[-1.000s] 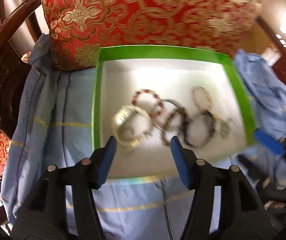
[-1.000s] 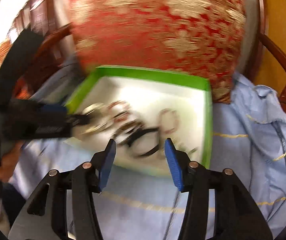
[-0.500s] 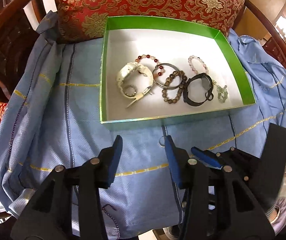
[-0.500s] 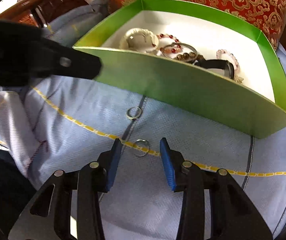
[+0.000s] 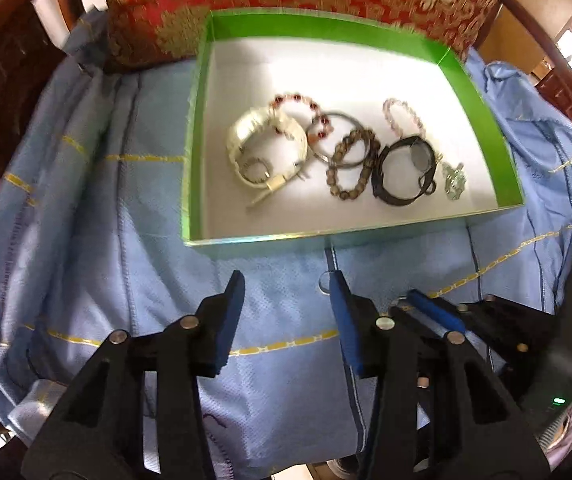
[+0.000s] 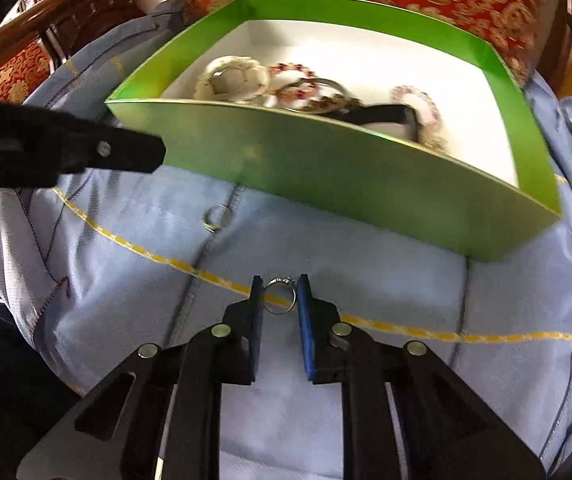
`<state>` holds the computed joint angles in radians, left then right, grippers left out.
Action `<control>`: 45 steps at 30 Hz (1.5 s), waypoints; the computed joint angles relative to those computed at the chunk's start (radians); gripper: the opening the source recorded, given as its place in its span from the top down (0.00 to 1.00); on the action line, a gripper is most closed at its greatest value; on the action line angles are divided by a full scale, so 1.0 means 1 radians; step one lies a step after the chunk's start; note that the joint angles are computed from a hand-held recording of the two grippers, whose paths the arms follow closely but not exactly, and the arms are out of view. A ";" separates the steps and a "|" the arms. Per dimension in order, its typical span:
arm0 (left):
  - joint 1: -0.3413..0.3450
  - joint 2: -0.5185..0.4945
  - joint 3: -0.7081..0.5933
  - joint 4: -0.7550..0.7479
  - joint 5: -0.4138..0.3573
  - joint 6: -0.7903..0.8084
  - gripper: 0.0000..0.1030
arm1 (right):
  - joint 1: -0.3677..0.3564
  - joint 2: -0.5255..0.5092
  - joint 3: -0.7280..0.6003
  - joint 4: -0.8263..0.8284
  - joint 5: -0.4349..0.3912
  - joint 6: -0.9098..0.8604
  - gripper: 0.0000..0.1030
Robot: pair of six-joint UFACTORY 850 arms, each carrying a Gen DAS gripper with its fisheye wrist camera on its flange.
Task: Organize jewelry
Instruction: 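Grasp a silver ring with the right tool while the left tool grasps another small ring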
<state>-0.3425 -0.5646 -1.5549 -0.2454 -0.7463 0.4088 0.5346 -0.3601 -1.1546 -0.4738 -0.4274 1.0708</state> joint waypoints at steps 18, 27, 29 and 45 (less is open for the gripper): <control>-0.069 -0.084 -0.028 0.118 -0.022 -0.096 0.58 | -0.041 0.148 0.176 -0.134 -0.029 0.189 0.61; -0.091 -0.062 0.008 0.158 0.002 -0.121 0.59 | -0.007 0.124 0.166 -0.167 -0.056 0.161 0.54; -0.094 -0.061 0.012 0.170 0.009 -0.136 0.62 | -0.011 0.117 0.164 -0.188 -0.052 0.186 0.56; -0.061 -0.073 -0.014 0.069 -0.017 -0.062 0.40 | -0.018 0.119 0.160 -0.150 -0.035 0.164 0.82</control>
<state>-0.4034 -0.6379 -1.5685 -0.1760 -0.7638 0.3466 0.5163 -0.2411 -0.9950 -0.6236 -0.4622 1.2343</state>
